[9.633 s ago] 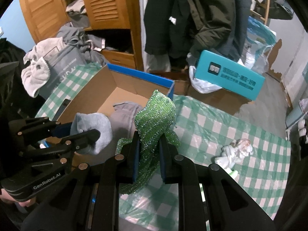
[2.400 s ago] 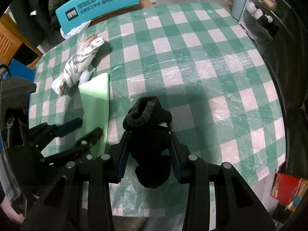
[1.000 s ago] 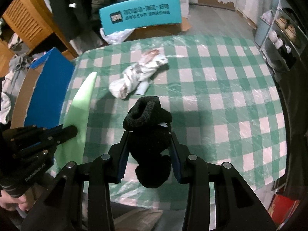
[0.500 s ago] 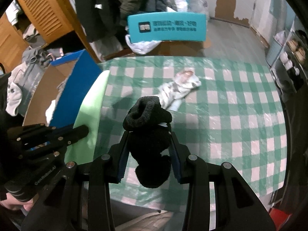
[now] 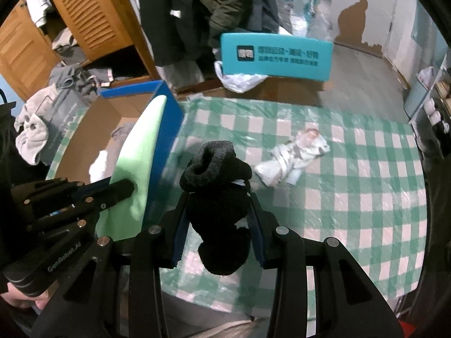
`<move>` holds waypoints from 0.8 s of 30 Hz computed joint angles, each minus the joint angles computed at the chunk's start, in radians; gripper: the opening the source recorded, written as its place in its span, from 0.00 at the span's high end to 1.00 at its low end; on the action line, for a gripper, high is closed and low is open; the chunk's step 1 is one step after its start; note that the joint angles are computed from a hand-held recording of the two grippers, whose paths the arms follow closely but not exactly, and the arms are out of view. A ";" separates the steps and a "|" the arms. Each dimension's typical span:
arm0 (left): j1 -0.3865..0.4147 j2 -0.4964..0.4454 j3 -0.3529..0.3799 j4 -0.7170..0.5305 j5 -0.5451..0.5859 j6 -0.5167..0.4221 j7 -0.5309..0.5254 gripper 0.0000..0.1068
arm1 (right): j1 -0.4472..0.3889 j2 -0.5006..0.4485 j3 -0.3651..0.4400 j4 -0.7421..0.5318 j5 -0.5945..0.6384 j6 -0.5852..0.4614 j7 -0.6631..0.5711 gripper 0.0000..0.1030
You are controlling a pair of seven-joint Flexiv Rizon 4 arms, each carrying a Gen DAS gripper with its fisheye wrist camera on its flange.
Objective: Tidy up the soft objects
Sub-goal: 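Lift the black item with the right tool while the left tool carries the foam strip toward the box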
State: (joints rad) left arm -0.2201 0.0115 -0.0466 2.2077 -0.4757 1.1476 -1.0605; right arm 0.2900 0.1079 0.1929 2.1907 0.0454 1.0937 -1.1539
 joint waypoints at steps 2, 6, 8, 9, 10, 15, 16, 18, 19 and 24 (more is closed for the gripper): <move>0.004 0.006 0.006 0.001 -0.001 0.007 0.002 0.96 | 0.004 -0.008 0.004 -0.010 -0.014 0.007 0.008 0.63; 0.011 0.016 0.016 0.007 -0.032 0.006 0.026 0.96 | 0.013 -0.027 0.008 -0.035 -0.033 0.015 0.019 0.63; 0.017 0.019 0.021 0.010 -0.036 0.012 0.031 0.96 | 0.019 -0.039 0.011 -0.051 -0.041 0.019 0.022 0.63; 0.020 0.022 0.024 0.012 -0.037 0.015 0.032 0.96 | 0.020 -0.041 0.012 -0.054 -0.045 0.022 0.023 0.63; 0.024 0.023 0.027 0.013 -0.039 0.018 0.035 0.96 | 0.023 -0.047 0.013 -0.062 -0.049 0.023 0.023 0.63; 0.040 0.031 0.040 0.016 -0.063 0.021 0.052 0.96 | 0.038 -0.078 0.020 -0.104 -0.075 0.025 0.031 0.63; 0.045 0.033 0.043 0.017 -0.066 0.025 0.055 0.96 | 0.041 -0.084 0.022 -0.110 -0.079 0.027 0.033 0.63; 0.051 0.040 0.049 0.023 -0.072 0.029 0.062 0.96 | 0.046 -0.096 0.024 -0.124 -0.089 0.030 0.037 0.63; 0.054 0.042 0.053 0.025 -0.082 0.029 0.069 0.96 | 0.050 -0.103 0.026 -0.133 -0.090 0.030 0.035 0.63; 0.079 0.039 0.065 0.025 -0.081 0.041 0.073 0.96 | 0.069 -0.143 0.033 -0.179 -0.103 0.026 0.033 0.63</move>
